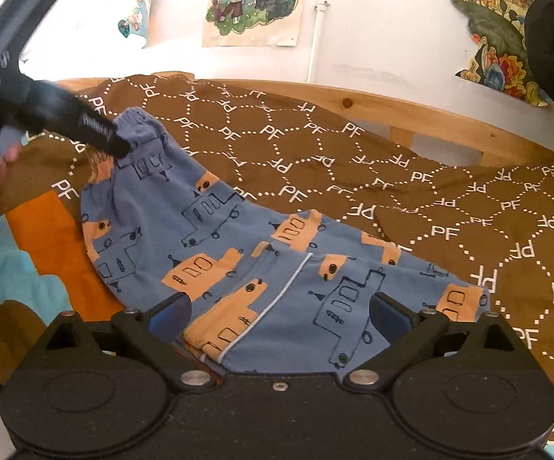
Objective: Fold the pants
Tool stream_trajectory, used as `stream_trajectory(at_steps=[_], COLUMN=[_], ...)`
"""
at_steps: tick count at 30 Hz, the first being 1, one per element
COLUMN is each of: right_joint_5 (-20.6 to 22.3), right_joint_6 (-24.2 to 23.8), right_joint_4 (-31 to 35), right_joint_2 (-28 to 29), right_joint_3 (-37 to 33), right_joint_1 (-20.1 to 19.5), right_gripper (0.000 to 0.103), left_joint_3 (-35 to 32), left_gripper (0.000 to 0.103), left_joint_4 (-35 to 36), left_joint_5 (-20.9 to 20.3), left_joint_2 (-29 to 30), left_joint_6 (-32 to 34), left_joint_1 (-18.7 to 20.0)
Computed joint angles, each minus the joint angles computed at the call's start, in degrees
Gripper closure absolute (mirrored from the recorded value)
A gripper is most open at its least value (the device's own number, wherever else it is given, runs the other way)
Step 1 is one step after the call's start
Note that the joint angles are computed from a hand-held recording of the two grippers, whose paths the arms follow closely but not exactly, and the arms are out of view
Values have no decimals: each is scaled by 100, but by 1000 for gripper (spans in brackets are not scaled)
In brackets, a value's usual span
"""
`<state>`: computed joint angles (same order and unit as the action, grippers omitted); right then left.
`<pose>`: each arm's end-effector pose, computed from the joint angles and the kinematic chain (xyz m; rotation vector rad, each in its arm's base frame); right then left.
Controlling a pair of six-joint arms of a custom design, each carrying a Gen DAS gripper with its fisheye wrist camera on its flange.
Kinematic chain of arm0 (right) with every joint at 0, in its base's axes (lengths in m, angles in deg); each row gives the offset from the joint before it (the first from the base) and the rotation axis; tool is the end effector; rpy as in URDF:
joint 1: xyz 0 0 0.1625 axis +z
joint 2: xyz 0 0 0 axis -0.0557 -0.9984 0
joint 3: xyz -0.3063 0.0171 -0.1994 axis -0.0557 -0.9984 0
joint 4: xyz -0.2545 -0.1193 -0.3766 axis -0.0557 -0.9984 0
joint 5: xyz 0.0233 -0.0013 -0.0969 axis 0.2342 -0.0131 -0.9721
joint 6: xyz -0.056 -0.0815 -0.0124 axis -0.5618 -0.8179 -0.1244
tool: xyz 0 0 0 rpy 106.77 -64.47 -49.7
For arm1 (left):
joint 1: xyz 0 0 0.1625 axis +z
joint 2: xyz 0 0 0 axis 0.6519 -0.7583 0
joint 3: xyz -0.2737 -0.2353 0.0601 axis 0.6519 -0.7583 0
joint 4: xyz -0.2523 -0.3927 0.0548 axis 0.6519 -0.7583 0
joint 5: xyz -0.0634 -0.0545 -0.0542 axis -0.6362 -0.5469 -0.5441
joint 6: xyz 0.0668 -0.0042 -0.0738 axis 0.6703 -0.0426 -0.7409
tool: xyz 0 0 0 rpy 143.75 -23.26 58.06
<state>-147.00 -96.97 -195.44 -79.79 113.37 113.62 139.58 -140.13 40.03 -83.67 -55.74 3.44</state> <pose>0.2173 -0.3221 0.0158 0.9641 -2.0938 1.1512 -0.1067 -0.4179 0.2425 0.4508 1.9398 -1.2064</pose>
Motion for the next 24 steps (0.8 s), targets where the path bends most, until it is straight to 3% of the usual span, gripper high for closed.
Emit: stream_trajectory(at_steps=[6,12,17,24], right_joint_5=[24,-67,-166,-295], right_joint_6=[178,209,534,474], right_joint_4=[80,-4,-268,-663], right_joint_2=[-476,-1107,-1551,-1715], right_joint_3=[125,173,234,213], right_joint_1=[-164,-418,-696,-986], right_gripper=[3,1,1,1], left_joint_3=[81,5,-131,-405], left_gripper=[86,86,85,83], left_joint_4=[1183,1924,2347,2261], left_joint_5=[-661,-1212,-1772,-2546], left_joint_2=[-667,-774,-407,560], left_joint_6=[-800,-920,-847,-464], left_joint_1=[-312,-608,-724,-820])
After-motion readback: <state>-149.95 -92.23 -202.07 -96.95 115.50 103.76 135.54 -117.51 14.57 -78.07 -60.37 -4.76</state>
